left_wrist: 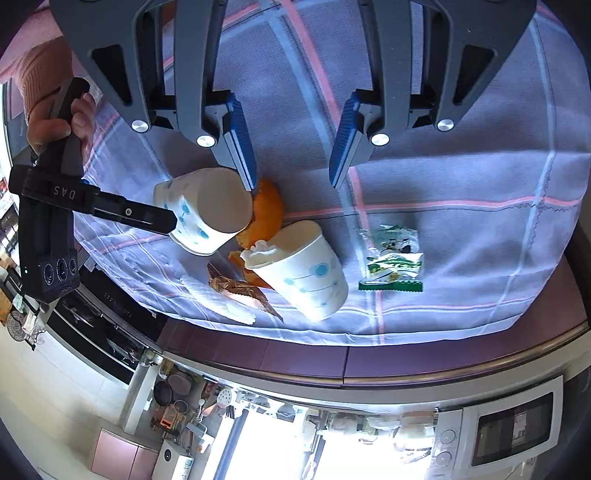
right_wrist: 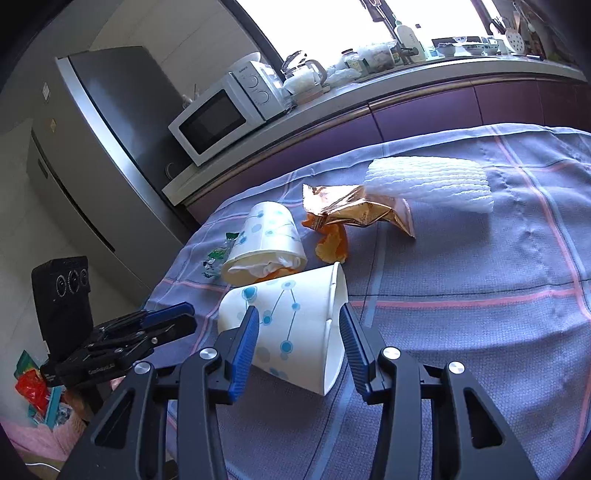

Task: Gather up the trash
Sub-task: 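Move both grippers back toward the blue-dotted paper cups on the table, then grasp the orange peel with the left gripper while the right gripper grasps a paper cup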

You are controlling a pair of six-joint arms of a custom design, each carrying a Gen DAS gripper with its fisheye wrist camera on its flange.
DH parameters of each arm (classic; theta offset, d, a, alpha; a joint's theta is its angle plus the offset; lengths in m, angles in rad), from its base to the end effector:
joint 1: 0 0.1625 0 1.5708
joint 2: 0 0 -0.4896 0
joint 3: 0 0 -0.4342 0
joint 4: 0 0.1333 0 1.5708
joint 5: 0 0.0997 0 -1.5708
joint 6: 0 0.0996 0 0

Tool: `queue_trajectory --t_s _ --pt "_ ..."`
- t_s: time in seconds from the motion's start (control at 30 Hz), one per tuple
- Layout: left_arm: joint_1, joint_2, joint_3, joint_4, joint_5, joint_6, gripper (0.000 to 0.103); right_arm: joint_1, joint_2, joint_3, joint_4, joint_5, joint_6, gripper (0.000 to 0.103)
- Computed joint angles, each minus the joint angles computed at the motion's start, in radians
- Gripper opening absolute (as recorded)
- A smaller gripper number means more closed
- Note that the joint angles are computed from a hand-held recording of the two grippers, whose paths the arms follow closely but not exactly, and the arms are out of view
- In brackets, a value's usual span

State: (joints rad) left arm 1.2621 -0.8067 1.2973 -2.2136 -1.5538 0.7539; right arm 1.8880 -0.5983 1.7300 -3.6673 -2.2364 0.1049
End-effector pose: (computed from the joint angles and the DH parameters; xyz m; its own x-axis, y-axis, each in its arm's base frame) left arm -0.1252 -0.8369 0.2281 -0.4895 0.8643 -0.1160 0.8715 0.4803 -0.0990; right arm 0.2898 -0.6525 0.0826 -0.9192 0.2923 0.2637 -0.0819 0.5134 -0.8542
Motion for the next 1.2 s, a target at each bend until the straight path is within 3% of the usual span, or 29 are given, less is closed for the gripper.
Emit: queue_trajectory --t_s 0.03,0.3,0.4,0.47,0.6,0.7,0.83,1.2 --pt "-0.005 0.007 -0.002 0.006 0.003 -0.004 0.04 0.003 0.001 0.002 -0.011 -0.007 -0.006 0.025" --pt "-0.04 0.05 -0.006 0.023 0.062 -0.007 0.035 0.001 -0.022 0.053 -0.067 0.042 -0.033 0.004" --pt "-0.042 0.059 -0.009 0.028 0.071 -0.012 0.03 -0.004 -0.032 0.075 -0.089 0.079 -0.028 0.003" --pt "-0.042 0.064 -0.012 0.034 0.08 -0.018 0.022 -0.019 -0.046 0.093 -0.079 0.139 0.002 0.008" --pt "-0.042 0.064 -0.01 0.026 0.09 -0.024 0.02 -0.034 -0.047 0.102 -0.076 0.191 0.03 0.018" --pt "-0.043 0.063 -0.005 0.021 0.095 -0.025 0.017 -0.051 -0.048 0.113 -0.082 0.255 0.058 0.018" --pt "-0.044 0.051 0.016 -0.005 0.092 -0.019 0.015 -0.046 -0.043 0.112 -0.092 0.25 0.055 0.008" --pt "-0.027 -0.008 0.054 -0.023 0.052 0.024 0.014 -0.017 -0.047 0.107 -0.128 0.228 0.005 0.003"
